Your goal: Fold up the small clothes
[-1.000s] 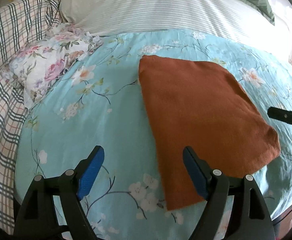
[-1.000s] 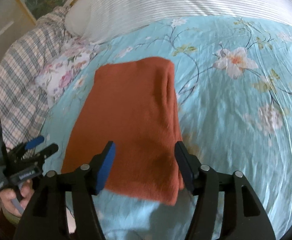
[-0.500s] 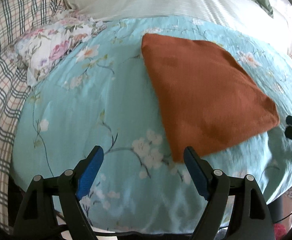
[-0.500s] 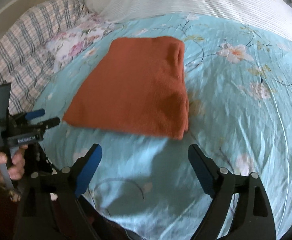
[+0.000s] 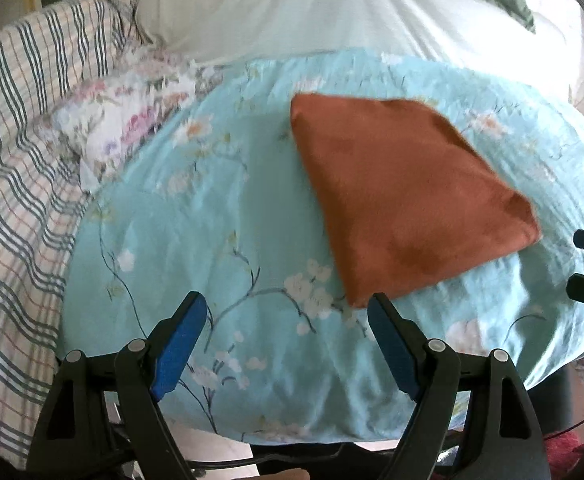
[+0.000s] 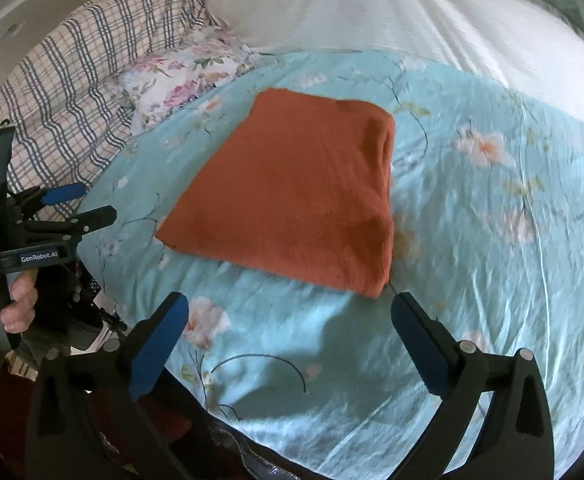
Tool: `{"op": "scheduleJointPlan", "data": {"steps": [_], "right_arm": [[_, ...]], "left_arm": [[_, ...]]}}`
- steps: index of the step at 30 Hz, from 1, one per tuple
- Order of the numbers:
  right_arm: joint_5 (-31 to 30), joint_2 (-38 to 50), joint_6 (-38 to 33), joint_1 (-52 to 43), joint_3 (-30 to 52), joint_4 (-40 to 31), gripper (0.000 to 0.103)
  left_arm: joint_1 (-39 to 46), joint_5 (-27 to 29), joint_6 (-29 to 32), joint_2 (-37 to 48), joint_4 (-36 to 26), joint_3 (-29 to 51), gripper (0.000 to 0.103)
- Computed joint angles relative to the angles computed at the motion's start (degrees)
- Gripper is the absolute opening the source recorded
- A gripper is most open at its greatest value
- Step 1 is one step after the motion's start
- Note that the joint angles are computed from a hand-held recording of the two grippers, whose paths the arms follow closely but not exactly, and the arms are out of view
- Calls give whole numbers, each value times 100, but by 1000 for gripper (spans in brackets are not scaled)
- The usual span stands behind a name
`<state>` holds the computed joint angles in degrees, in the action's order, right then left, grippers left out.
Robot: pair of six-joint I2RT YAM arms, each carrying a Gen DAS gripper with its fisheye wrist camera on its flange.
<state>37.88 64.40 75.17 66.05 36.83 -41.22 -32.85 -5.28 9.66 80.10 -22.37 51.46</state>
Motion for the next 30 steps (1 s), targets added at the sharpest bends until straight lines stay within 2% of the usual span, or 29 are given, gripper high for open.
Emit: {"op": "scheduleJointPlan", "data": {"steps": [5,16,30], "right_arm": [[-194,33,-373,-318,-116,364,102],[-607,168,-1032,-944,-289,1089,102],[-912,320,-1599,-1490,-262,1464,102]], "left_arm": [[-102,-59,-19,-55,29,44,87],[-52,-102,-100,475,188,192,87],[-132,-55,-151,804,193,486,87]]}}
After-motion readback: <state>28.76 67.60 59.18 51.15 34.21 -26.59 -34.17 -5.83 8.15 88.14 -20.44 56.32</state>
